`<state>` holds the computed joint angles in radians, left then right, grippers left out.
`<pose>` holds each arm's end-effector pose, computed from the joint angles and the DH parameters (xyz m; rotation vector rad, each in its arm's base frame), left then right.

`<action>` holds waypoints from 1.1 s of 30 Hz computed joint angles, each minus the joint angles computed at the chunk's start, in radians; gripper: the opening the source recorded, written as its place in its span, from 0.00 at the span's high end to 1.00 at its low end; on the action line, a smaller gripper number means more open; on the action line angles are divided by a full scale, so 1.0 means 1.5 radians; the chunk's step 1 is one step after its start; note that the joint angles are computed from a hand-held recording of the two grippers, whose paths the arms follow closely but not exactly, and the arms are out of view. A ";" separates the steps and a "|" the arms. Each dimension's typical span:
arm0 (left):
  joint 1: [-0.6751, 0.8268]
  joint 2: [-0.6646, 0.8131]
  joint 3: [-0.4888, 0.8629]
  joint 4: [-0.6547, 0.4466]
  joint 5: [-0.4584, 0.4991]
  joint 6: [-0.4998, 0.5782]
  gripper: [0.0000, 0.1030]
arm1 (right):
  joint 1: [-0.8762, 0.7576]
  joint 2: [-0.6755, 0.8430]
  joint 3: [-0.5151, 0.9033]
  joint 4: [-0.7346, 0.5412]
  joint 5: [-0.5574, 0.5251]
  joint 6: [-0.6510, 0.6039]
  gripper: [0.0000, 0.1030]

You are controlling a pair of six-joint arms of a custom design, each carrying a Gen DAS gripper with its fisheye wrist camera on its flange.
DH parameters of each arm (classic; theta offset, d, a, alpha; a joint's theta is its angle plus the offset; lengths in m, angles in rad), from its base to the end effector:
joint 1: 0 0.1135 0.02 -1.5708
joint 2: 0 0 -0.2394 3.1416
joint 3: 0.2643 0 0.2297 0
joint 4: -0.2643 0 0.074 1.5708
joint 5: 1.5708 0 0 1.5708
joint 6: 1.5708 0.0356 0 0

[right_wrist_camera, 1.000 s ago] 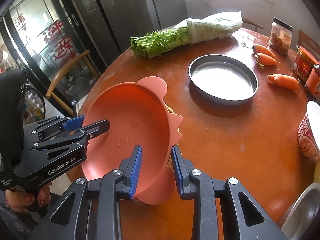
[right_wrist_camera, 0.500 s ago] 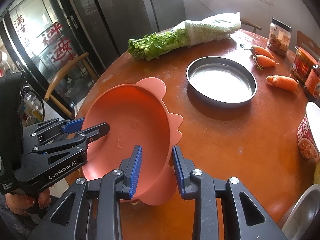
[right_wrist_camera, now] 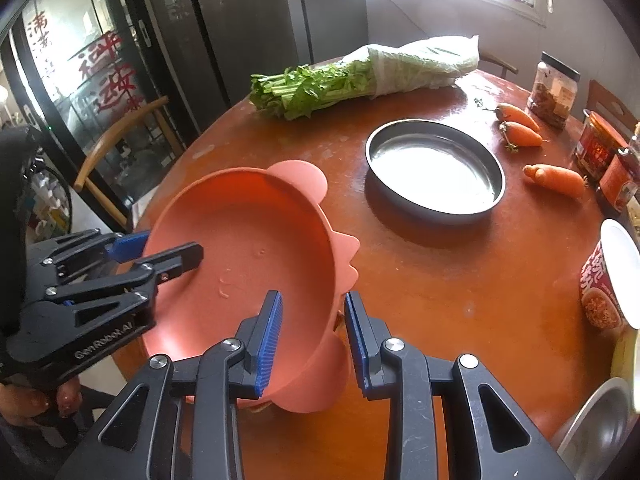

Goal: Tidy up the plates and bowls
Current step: 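Carry the orange plate with the left tool and lower it onto the shell plate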

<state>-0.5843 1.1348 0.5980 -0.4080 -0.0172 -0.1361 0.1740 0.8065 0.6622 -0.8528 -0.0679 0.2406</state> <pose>0.1708 -0.1122 0.1799 0.5569 2.4749 -0.2690 0.1393 0.0269 0.2218 0.0602 2.5827 0.2427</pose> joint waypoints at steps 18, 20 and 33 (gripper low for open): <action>0.002 -0.005 0.002 -0.007 -0.019 -0.001 0.64 | 0.001 -0.003 0.000 -0.001 -0.001 0.006 0.56; 0.002 -0.007 0.003 -0.012 -0.019 -0.002 0.62 | 0.000 -0.008 0.000 -0.003 0.002 0.007 0.53; 0.003 -0.054 0.001 -0.040 -0.029 0.000 0.49 | 0.018 -0.031 0.014 -0.033 0.048 0.018 0.48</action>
<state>-0.5804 1.0531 0.6000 -0.4685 -0.0609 -0.1366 0.2011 0.7595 0.6837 -0.9018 0.0046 0.2673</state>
